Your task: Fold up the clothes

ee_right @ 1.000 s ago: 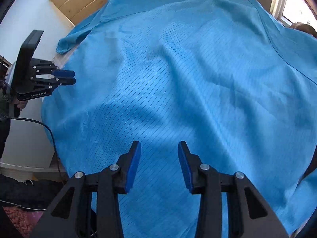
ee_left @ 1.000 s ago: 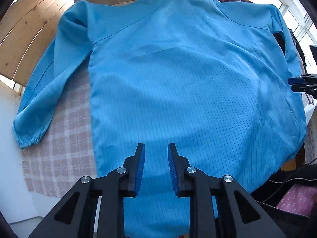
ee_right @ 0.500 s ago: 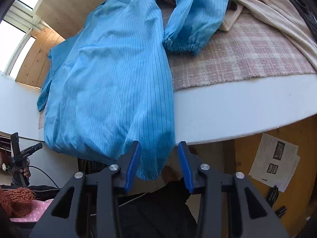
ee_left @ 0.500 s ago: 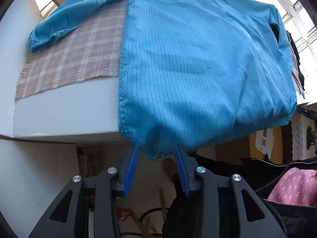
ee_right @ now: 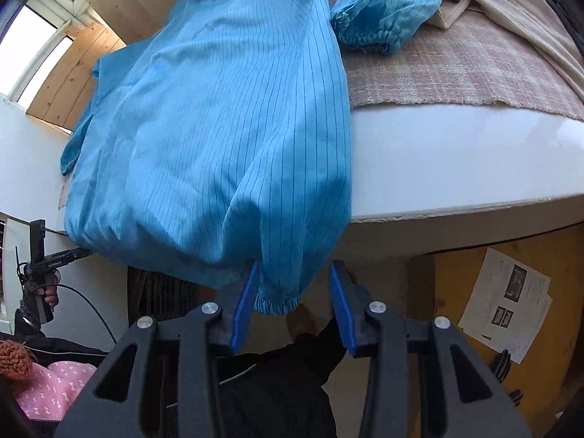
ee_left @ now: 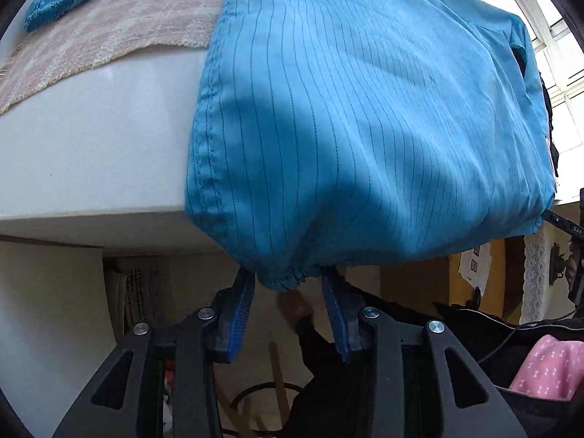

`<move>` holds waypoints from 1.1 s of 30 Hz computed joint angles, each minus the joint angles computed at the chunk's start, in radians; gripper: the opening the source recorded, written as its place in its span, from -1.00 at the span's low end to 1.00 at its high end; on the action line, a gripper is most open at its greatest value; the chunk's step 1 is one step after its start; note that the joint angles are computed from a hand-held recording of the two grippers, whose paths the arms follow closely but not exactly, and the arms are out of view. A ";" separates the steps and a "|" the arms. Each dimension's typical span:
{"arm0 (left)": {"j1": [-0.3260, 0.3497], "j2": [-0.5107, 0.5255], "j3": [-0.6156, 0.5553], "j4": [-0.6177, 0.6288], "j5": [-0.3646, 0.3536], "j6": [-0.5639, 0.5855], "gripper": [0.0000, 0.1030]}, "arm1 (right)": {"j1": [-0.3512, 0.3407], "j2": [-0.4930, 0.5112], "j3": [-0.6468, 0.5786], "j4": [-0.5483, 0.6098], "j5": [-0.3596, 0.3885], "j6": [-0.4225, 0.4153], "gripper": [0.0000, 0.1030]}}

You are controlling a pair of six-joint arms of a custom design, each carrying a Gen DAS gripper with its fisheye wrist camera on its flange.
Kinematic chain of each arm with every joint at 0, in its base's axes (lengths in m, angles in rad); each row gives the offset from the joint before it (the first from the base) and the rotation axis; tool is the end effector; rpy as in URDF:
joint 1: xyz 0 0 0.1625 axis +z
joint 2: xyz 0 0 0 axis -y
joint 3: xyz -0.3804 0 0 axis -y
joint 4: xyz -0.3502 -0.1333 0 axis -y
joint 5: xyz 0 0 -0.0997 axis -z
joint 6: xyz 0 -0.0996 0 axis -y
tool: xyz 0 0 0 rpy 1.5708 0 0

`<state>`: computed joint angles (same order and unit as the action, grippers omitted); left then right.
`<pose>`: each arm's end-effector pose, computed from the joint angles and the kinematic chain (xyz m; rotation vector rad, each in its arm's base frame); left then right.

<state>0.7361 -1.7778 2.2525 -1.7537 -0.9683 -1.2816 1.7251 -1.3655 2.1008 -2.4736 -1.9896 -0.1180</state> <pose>-0.0988 -0.3455 0.2674 -0.4520 2.5151 -0.5072 0.1610 -0.4311 0.2269 0.3207 -2.6979 0.2385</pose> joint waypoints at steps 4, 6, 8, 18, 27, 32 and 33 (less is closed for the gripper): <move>0.062 0.094 -0.003 -0.150 0.020 0.099 -0.33 | -0.016 0.027 -0.012 0.014 -0.011 -0.014 -0.25; 0.067 0.094 0.014 -0.222 0.028 0.134 -0.36 | -0.029 0.040 -0.020 0.028 -0.002 -0.016 -0.24; 0.081 0.103 0.032 -0.321 0.031 0.188 -0.66 | -0.043 0.053 -0.028 0.042 0.007 -0.019 -0.24; -0.144 -0.078 -0.007 -0.251 0.141 0.119 -0.83 | -0.042 -0.070 -0.035 0.134 0.268 -0.106 -0.92; 0.077 0.237 -0.579 -0.371 0.279 0.713 -0.82 | 0.034 0.095 -0.448 0.092 0.519 -0.069 -0.92; 0.206 0.453 -0.913 -0.305 0.291 0.793 -0.83 | 0.082 0.374 -0.858 0.170 0.438 -0.008 -0.92; 0.220 0.483 -0.960 -0.284 0.292 0.797 -0.83 | 0.085 0.421 -0.929 0.193 0.420 0.002 -0.92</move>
<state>0.9562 -1.2952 1.2928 -2.0377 -0.6760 -0.4851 1.8097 -0.9442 1.1715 -2.2810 -1.5695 -0.1161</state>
